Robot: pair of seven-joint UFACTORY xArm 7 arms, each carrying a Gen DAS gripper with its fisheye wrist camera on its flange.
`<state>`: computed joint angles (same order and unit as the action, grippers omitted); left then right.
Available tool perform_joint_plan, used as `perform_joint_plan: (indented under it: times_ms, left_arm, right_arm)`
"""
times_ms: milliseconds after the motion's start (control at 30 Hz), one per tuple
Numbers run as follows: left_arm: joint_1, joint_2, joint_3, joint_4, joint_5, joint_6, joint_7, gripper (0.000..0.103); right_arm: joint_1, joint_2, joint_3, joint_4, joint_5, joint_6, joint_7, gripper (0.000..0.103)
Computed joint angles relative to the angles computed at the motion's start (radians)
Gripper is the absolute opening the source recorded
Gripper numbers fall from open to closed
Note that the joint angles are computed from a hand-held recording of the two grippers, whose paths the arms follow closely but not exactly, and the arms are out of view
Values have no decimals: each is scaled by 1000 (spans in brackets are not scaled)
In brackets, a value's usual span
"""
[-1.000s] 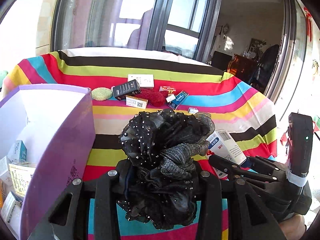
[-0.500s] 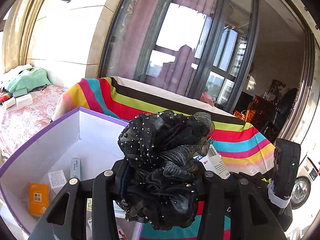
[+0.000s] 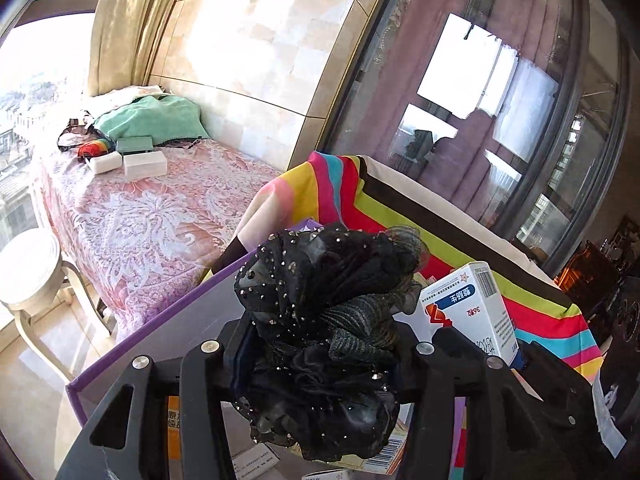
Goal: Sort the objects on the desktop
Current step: 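Carry the scrunchie and barcode box into the purple-rimmed box and open both tools, then move both tools back over the items on the table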
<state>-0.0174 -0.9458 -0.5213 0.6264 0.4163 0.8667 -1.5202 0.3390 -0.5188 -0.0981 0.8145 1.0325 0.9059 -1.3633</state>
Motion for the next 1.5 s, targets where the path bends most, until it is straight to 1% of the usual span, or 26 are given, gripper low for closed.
perform_joint_plan:
  times_ms: [33,67,100,133,167,300,400,467,500,567,633,700,800,867,933,967,1000,1100,1167,1200,1233,1300,1333,1367,1433,1500]
  left_arm:
    - [-4,-10,9,-10,-14,7,-12,63]
    - [-3,-11,11,-11,-25,19,-24,67]
    - [1,-9,7,-5,-31,39,-33,76]
    - [10,-3,-3,8,-31,64,-41,83]
    - [18,2,-17,22,-26,94,-48,84]
    - [41,43,-65,96,13,179,-63,88]
    - [59,113,-111,174,56,189,-81,90]
    - [65,169,-145,221,119,125,-81,91]
    - [66,195,-162,238,161,71,-77,93]
    - [89,268,-215,290,260,-42,-64,103]
    - [144,362,-299,358,369,-127,-68,103]
    - [203,496,-388,437,472,-184,-82,103]
    - [287,756,-507,531,671,-284,-155,103]
    - [285,940,-526,582,758,-307,-196,103]
    - [246,1093,-496,625,835,-313,-283,103]
    - [228,1145,-477,643,826,-302,-283,103]
    - [201,1194,-460,668,814,-272,-262,103]
    - [114,1286,-392,744,804,-135,-192,103]
    - [89,1320,-355,779,777,-105,-169,103]
    - [77,1333,-333,796,764,-87,-174,103]
    - [63,1341,-307,809,764,-74,-194,103]
    - [24,1374,-256,861,771,-33,-206,103]
    - [5,1391,-235,891,765,-13,-197,103]
    - [-16,1416,-209,933,768,8,-193,103]
    - [-62,1458,-157,1015,779,49,-191,103]
    - [-95,1490,-113,1084,783,64,-194,103]
  right_arm:
    - [2,14,-3,10,-3,13,7,44]
    - [-2,25,1,18,-12,22,21,54]
    - [-6,35,1,25,-17,29,31,61]
    - [-10,42,-8,29,-9,41,33,74]
    - [-14,49,-22,33,8,55,25,79]
    - [-66,77,-58,53,46,77,8,80]
    - [-125,144,-82,97,68,73,10,84]
    - [-174,212,-86,137,77,31,4,88]
    - [-200,248,-82,156,72,-4,-1,88]
    - [-252,336,-68,212,37,-83,11,88]
    - [-300,457,-61,301,9,-154,32,88]
    - [-340,582,-50,401,-46,-230,93,88]
    - [-394,783,-54,599,-166,-217,229,88]
    - [-423,900,-54,734,-245,-164,300,88]
    - [-449,987,-34,838,-288,-132,310,88]
    - [-456,1024,-23,884,-317,-119,307,88]
    - [-463,1058,-11,926,-343,-111,299,88]
    - [-499,1153,42,1068,-397,-58,256,87]
    - [-526,1221,79,1182,-426,1,244,87]
    - [-534,1257,90,1243,-446,36,265,87]
    - [-543,1271,104,1265,-455,42,268,86]
    - [-561,1259,133,1246,-468,25,256,80]
    - [-572,1239,147,1213,-467,-1,253,67]
    - [-586,1220,163,1181,-463,-21,246,42]
    - [-606,1195,185,1138,-475,-46,248,40]
    - [-628,1200,209,1146,-487,-35,259,40]
